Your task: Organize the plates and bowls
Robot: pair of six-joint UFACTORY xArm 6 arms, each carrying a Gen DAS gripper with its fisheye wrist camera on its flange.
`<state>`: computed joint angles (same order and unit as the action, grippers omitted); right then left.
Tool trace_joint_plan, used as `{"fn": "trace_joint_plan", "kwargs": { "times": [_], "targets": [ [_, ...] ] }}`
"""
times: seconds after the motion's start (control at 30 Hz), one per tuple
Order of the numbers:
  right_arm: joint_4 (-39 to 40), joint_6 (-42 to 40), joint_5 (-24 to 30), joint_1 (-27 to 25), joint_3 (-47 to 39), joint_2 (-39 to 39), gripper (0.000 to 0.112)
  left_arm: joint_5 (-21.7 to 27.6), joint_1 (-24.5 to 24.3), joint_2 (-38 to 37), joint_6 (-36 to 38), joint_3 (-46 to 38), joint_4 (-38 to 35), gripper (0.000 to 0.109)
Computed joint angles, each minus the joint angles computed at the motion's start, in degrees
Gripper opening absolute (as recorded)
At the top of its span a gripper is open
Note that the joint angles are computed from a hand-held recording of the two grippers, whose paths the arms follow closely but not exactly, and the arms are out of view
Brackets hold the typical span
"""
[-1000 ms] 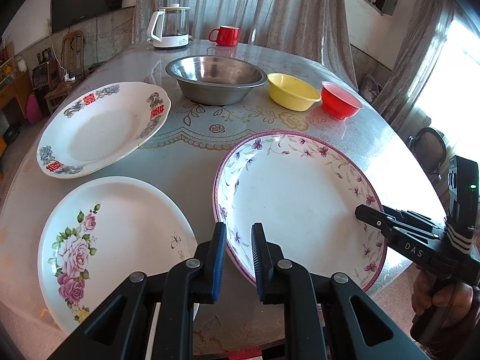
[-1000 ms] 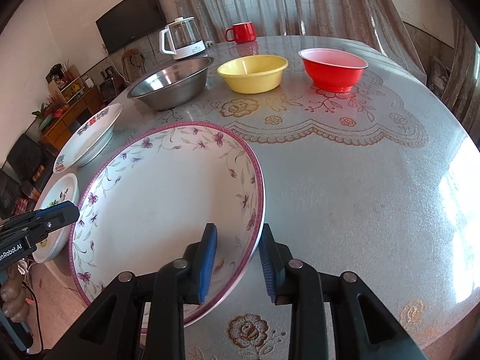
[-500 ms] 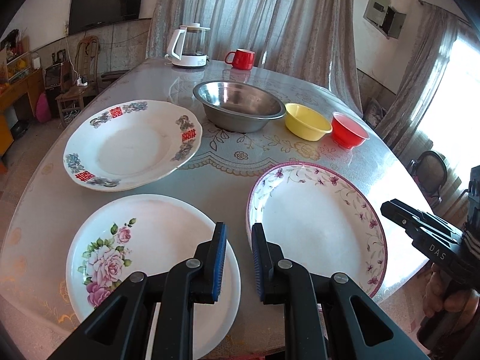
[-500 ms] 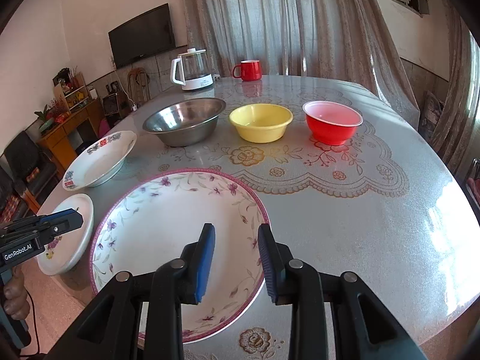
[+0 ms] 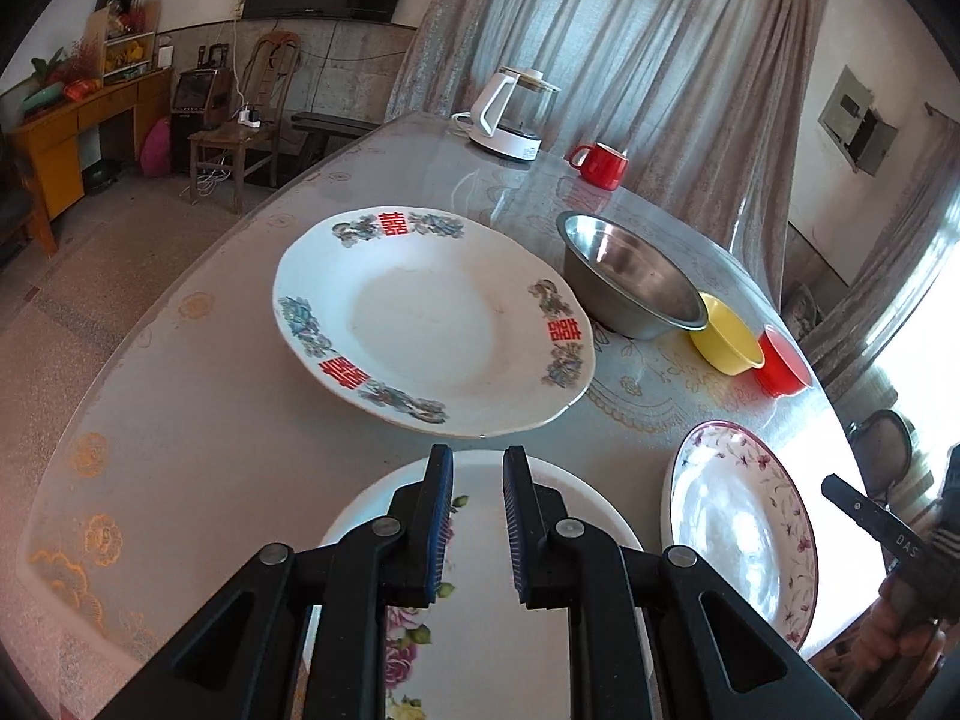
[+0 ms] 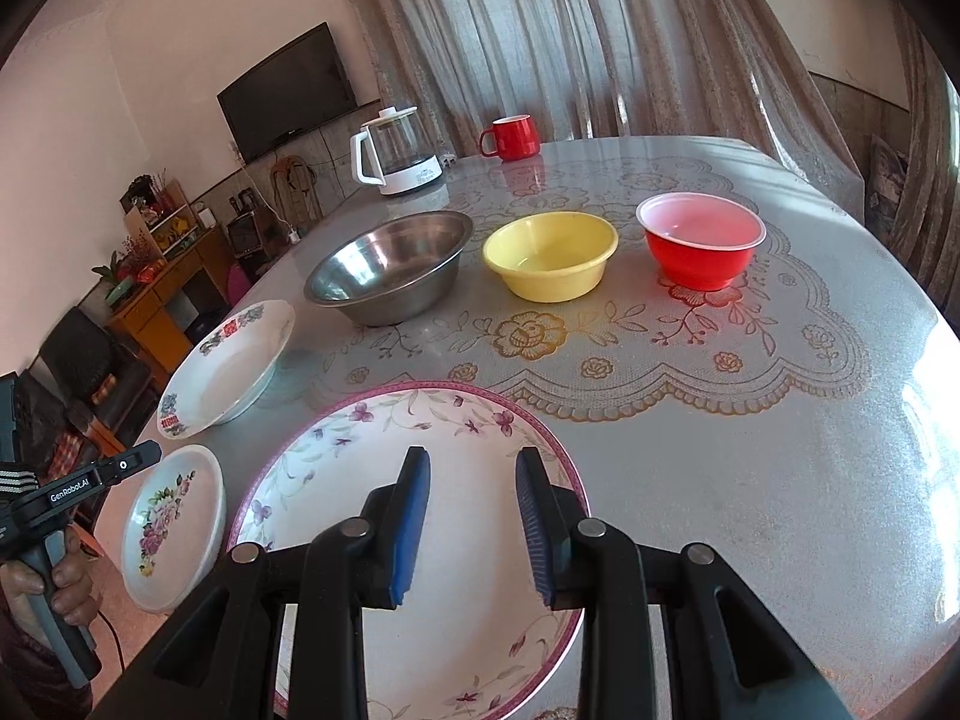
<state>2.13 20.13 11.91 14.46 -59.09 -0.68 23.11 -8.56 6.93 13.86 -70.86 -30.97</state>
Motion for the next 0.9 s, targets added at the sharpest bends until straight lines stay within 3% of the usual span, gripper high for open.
{"fn": "trace_joint_plan", "kwargs": {
  "times": [0.17,0.3,0.43,0.57,0.9],
  "targets": [
    [13.41,-10.22,1.18,0.85,-4.65,3.89,0.029,-0.25,2.04,1.57,-2.77,-1.2,2.35,0.016],
    [23.86,-20.39,5.86,2.05,-12.19,9.12,0.029,0.24,3.75,3.22,-3.59,-3.01,0.59,0.016],
    [29.32,-26.08,10.7,3.8,-21.01,15.68,0.029,1.43,5.33,5.32,-5.3,-5.41,0.72,0.016],
    [31.89,-27.97,16.46,5.46,-30.78,22.49,0.029,1.89,6.48,7.28,-6.18,-7.82,0.33,0.016],
    [29.07,-23.09,25.17,7.5,-53.44,37.63,0.029,2.88,7.82,12.12,-7.0,-14.12,0.79,0.016]
  ]
}}
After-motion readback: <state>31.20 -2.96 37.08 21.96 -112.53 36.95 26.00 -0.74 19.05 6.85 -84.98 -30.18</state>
